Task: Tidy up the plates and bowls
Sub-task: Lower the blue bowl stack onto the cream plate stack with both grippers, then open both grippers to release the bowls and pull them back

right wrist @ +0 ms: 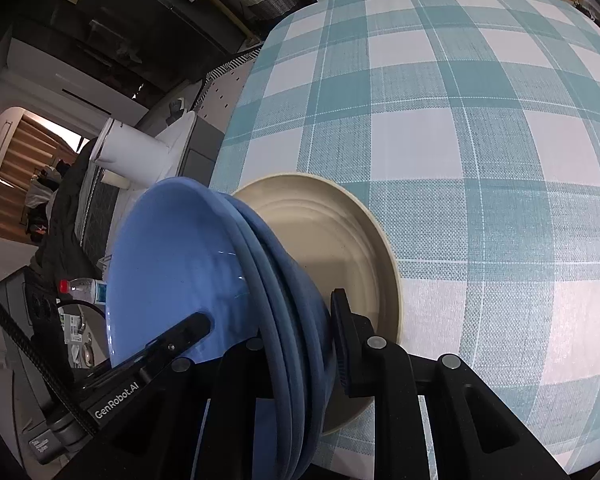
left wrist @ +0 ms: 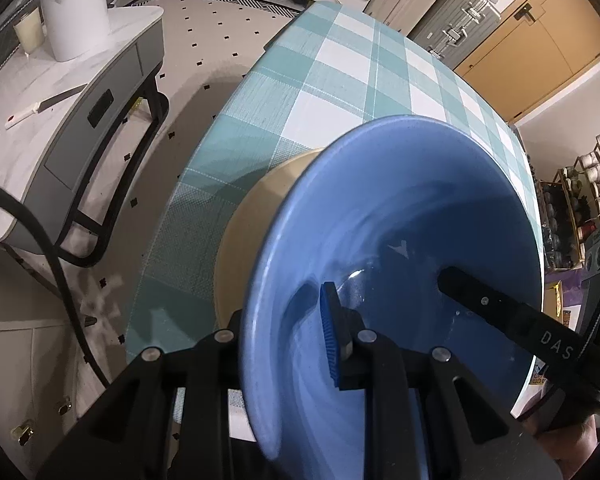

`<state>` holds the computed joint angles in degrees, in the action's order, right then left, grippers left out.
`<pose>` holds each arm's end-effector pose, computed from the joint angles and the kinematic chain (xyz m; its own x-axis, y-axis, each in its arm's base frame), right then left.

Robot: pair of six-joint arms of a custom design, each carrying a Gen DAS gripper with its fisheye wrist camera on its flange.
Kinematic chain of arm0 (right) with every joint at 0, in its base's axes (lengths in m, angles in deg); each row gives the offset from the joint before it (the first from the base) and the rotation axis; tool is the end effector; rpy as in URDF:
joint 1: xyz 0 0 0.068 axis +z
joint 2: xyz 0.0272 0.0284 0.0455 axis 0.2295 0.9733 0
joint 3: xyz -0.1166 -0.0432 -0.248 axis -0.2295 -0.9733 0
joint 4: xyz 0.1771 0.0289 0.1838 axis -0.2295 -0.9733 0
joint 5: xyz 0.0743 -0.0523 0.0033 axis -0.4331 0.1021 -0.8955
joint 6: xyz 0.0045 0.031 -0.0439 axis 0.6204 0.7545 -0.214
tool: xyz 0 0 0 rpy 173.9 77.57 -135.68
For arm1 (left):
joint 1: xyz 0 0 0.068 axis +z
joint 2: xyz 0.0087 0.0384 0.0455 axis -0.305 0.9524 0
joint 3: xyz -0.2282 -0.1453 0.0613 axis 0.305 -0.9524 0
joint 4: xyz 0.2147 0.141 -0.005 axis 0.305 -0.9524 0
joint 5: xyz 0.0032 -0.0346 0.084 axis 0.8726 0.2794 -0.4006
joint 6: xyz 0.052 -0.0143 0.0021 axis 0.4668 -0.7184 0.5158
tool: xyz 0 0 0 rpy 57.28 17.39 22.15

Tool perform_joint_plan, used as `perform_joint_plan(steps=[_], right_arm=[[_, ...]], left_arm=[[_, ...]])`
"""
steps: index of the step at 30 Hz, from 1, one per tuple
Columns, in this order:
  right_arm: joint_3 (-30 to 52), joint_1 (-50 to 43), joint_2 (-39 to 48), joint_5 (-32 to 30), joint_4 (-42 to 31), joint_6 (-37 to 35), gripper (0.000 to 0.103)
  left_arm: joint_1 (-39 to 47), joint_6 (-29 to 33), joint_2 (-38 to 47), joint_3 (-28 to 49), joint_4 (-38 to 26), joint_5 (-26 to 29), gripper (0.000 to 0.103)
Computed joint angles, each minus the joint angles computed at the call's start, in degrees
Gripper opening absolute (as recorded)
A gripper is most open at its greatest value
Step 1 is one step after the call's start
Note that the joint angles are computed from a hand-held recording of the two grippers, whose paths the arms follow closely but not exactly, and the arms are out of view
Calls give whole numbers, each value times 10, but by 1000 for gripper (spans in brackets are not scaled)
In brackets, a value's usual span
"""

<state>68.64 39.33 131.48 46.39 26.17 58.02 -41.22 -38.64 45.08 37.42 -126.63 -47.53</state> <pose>0.1675 0.0921 0.1951 -0.9591 0.1606 -0.2331 0.0400 0.8920 0.4503 0.1487 -0.0701 0.2029 -0.9567 -0.1433 -0.2532 -0.0608 0.9495 -0.3079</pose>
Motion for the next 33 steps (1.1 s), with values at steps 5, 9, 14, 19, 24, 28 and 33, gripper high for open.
perform_joint_plan(steps=[5,9,14,19,24,28,33], right_arm=[[0,3,-7,9,4,4,19],[13,19,-14,28,-13,-2,22],[19,33,-31,56,-22,-3,33],[18,42,-61,87,-36,-10,49],[15,38,-105,100,-54,-28,51],[13,39,-150,117,-66,-41,52],[16,106,-226,199,-94,-49,52]], left_arm=[[1,3,3,2,2,6,24],[-1,5,4,7,-3,5,33],[-6,0,-10,16,-15,-17,45],[-16,-1,-25,28,-36,-45,49],[-14,-5,-54,31,-61,-70,49],[-36,-15,-85,37,-80,-112,49],[-107,-63,-154,43,-116,-175,51]])
